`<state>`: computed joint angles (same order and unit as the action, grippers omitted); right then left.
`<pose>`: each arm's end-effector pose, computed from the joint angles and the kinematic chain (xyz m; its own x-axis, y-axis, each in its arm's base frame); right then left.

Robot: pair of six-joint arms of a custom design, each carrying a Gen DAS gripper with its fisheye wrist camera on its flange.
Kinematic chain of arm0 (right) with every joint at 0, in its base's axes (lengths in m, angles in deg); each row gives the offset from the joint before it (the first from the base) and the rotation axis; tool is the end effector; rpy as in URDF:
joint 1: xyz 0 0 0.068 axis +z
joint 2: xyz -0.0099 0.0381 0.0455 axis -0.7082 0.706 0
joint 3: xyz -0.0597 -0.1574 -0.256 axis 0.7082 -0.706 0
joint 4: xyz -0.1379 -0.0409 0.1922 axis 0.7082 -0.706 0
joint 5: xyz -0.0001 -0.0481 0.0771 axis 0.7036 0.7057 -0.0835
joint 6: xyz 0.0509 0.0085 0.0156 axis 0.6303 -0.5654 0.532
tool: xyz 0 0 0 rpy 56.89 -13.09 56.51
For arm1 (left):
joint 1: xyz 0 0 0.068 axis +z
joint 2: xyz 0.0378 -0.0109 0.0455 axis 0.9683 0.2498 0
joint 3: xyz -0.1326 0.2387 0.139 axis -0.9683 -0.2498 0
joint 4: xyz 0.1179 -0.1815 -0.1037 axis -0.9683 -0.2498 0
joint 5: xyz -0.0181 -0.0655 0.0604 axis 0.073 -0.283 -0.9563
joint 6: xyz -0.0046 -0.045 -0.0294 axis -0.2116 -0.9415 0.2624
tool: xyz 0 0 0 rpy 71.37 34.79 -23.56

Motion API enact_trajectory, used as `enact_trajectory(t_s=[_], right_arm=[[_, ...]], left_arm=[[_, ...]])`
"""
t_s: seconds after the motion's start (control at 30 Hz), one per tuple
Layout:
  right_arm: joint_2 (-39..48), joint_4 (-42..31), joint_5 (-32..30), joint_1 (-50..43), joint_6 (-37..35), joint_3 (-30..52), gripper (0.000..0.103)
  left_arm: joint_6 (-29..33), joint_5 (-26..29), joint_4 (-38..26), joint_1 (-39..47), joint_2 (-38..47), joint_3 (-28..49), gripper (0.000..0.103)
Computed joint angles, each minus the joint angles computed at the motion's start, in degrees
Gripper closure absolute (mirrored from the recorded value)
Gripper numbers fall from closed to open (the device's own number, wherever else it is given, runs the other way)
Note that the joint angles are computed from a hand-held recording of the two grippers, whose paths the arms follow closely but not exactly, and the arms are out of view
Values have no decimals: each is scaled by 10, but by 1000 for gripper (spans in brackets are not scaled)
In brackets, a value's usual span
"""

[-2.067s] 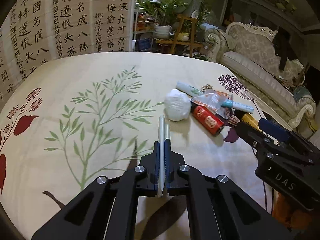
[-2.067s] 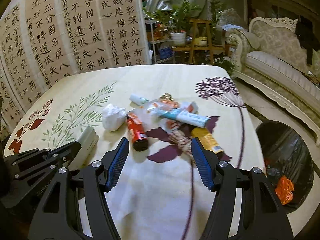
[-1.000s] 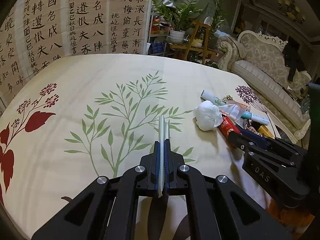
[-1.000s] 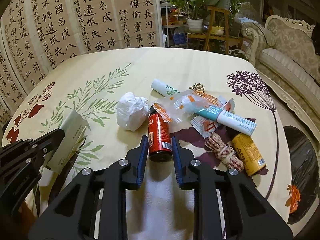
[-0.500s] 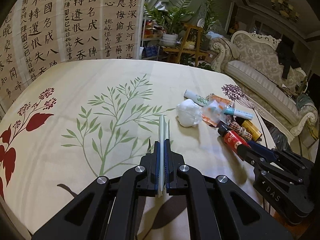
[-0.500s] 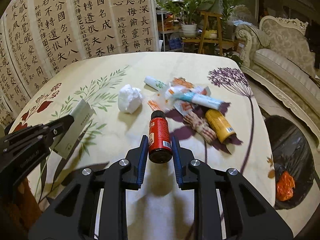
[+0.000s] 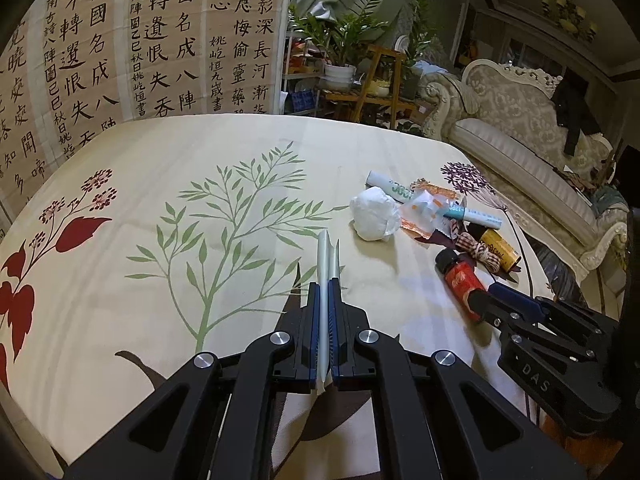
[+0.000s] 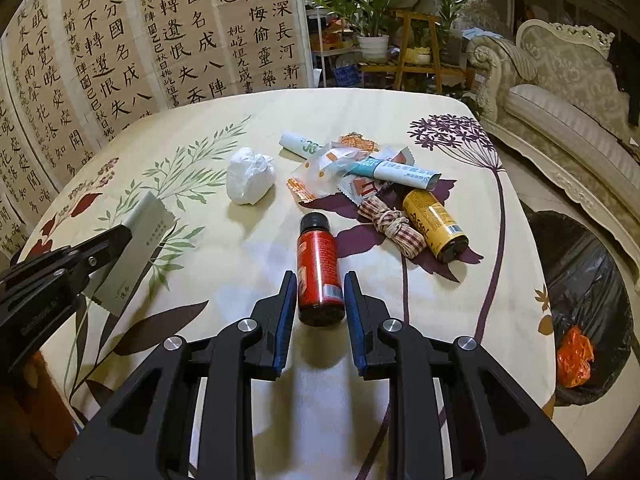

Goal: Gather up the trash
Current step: 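Grasp the red can with the right tool while the left tool holds the white tube, then carry the white tube and red can over the black bin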

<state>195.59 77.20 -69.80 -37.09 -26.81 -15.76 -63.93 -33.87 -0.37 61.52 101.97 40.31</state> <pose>0.3119 0.0514 0.0069 -0.7164 -0.1977 -0.6691 -0.3441 0.9344 0.0924 0.2866 -0.0665 0.0361 -0.6986 -0.1385 -0.7020 -0.0700 0.9896 -0.1256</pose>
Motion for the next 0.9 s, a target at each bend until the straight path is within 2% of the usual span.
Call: enact_trajectory(t_s=[0.43,0.53,0.9], right_arm=[[7,-56,8,17,-1,47,73],[9,-62,16,22,-8,53,80],[-25,35,-6,-20,-14,-27,80]], left_arm=[[0,7,1,9,5,1,98],[1,6,0,9,4,1,98],[0,1,-5,-19,-5,12,98]])
